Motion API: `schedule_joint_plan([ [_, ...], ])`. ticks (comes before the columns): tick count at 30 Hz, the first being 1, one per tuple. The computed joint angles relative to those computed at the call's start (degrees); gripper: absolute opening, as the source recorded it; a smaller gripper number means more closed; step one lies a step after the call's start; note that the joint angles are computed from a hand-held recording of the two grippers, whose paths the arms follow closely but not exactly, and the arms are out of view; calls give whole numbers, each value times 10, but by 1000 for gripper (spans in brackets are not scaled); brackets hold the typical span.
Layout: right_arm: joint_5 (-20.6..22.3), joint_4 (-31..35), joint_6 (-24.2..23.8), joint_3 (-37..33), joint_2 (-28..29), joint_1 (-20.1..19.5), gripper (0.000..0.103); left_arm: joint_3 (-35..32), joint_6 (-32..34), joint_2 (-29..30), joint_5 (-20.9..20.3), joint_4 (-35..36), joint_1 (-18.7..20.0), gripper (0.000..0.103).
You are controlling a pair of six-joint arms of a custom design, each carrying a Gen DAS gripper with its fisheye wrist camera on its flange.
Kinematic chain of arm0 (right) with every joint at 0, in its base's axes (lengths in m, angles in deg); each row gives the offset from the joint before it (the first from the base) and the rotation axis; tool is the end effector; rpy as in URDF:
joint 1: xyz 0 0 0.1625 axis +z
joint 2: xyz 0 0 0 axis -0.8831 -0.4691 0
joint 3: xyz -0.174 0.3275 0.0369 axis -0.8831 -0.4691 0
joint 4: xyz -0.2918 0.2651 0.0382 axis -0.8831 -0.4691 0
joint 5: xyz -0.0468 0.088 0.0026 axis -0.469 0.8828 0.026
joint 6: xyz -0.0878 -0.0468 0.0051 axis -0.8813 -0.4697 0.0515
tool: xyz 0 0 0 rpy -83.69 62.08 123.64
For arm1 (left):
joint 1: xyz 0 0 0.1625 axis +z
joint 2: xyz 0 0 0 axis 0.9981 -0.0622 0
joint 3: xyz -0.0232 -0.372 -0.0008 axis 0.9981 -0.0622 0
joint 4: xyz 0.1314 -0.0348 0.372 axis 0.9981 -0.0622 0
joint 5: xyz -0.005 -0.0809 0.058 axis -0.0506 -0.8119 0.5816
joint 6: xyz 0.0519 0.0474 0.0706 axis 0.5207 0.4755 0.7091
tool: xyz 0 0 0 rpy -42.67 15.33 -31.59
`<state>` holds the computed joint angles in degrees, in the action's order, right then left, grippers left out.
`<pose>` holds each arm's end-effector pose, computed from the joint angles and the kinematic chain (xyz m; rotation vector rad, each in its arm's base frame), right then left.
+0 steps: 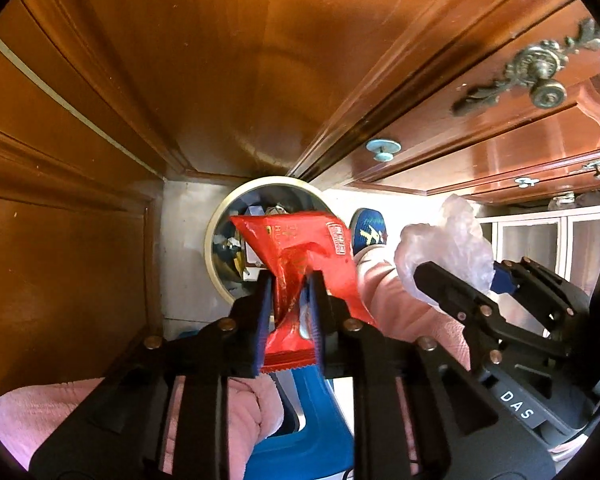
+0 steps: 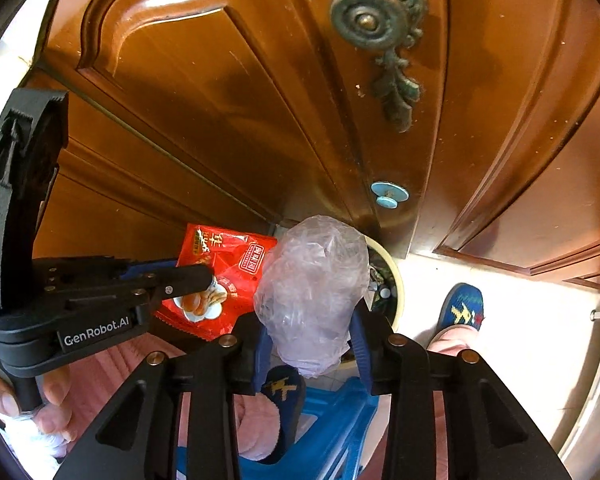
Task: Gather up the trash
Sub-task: 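Open the left tool then the right to drop both bags into the bin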
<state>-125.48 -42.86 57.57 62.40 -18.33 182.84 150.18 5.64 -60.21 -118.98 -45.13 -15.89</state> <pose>0.4444 -0.5892 0.0001 -0.0126 -2.6291 0.4011 -0.0390 -0.6677 0.3595 0.3425 2.5454 0.0376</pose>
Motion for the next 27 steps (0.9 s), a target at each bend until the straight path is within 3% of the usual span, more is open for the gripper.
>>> schedule_joint_plan([
  [3, 1, 3, -2, -10, 7, -3, 35, -5, -6, 5, 8, 7, 0, 22],
  [5, 3, 4, -2, -10, 5, -3, 35, -7, -10, 6, 14, 9, 0, 32],
  [13, 9, 13, -8, -16, 8, -7, 36, -33, -18, 15, 36, 20, -3, 51],
  [23, 23, 61, -12, -63, 43, -19, 41, -75, -37, 25, 59, 42, -12, 52],
  [27, 27, 85, -11, -93, 64, -21, 56, -88, -45, 27, 61, 49, -13, 53],
])
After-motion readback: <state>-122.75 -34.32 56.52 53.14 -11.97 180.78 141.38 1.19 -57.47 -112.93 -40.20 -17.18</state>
